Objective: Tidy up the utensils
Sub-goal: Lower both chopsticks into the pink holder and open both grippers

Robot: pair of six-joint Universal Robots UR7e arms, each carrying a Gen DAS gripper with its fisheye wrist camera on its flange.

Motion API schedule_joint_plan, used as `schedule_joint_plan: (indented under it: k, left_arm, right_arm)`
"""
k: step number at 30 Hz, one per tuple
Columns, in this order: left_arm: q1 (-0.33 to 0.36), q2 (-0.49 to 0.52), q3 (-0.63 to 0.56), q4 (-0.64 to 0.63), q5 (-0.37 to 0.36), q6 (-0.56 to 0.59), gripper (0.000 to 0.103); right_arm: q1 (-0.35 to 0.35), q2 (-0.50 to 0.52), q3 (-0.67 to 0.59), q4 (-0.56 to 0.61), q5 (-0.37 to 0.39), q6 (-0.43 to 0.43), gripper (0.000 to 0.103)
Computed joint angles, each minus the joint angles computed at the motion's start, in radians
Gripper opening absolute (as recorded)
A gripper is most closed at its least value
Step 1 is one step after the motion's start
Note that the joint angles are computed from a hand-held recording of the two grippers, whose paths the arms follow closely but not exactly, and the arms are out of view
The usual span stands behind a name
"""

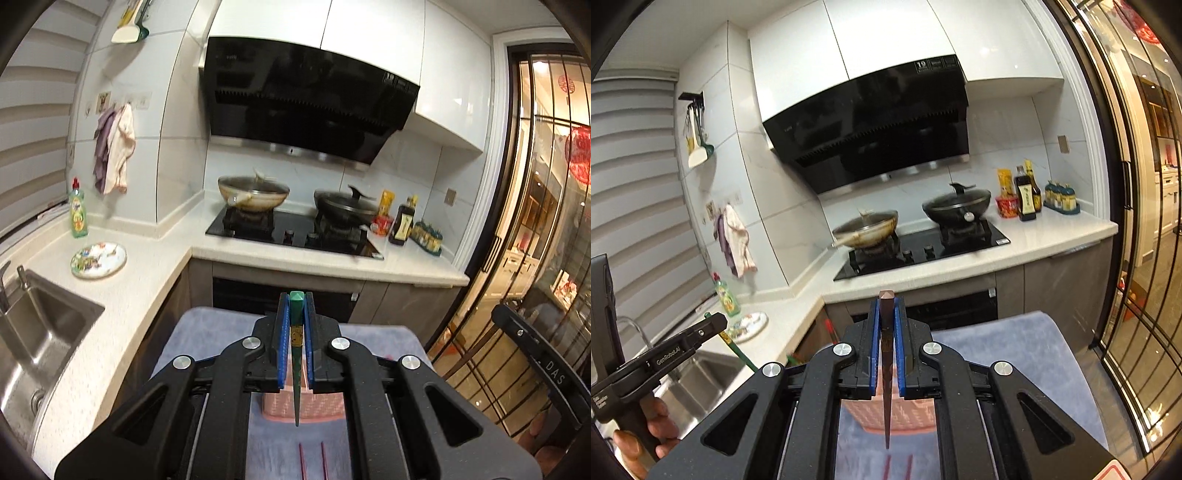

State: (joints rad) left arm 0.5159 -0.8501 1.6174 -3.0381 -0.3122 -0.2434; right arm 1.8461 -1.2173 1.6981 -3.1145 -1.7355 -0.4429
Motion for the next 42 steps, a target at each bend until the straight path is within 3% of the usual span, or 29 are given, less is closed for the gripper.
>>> schedule_joint_plan:
  k: [5,9,25,42]
  left_arm:
    - [0.033,0.087,-0.138,-0.177,-0.003,0.226,0.007]
    - [0.066,0.120,-0.189,-0.188,-0.024,0.257,0.007]
    - [0.166,0.115,-0.120,0.042,-0.092,0.003,0.007]
    - [0.148,0.073,-0.054,0.084,-0.080,-0.079,0.008]
  right_arm:
    - [0.012,0.087,-0.115,0.010,0.006,0.011,0.007]
    - [0.004,0.151,-0.191,0.023,0.003,0.021,0.007]
    - [-0.064,0.242,-0.201,0.078,-0.043,0.028,0.007]
    - [-0.061,0.190,-0.134,0.087,-0.041,0.015,0.011]
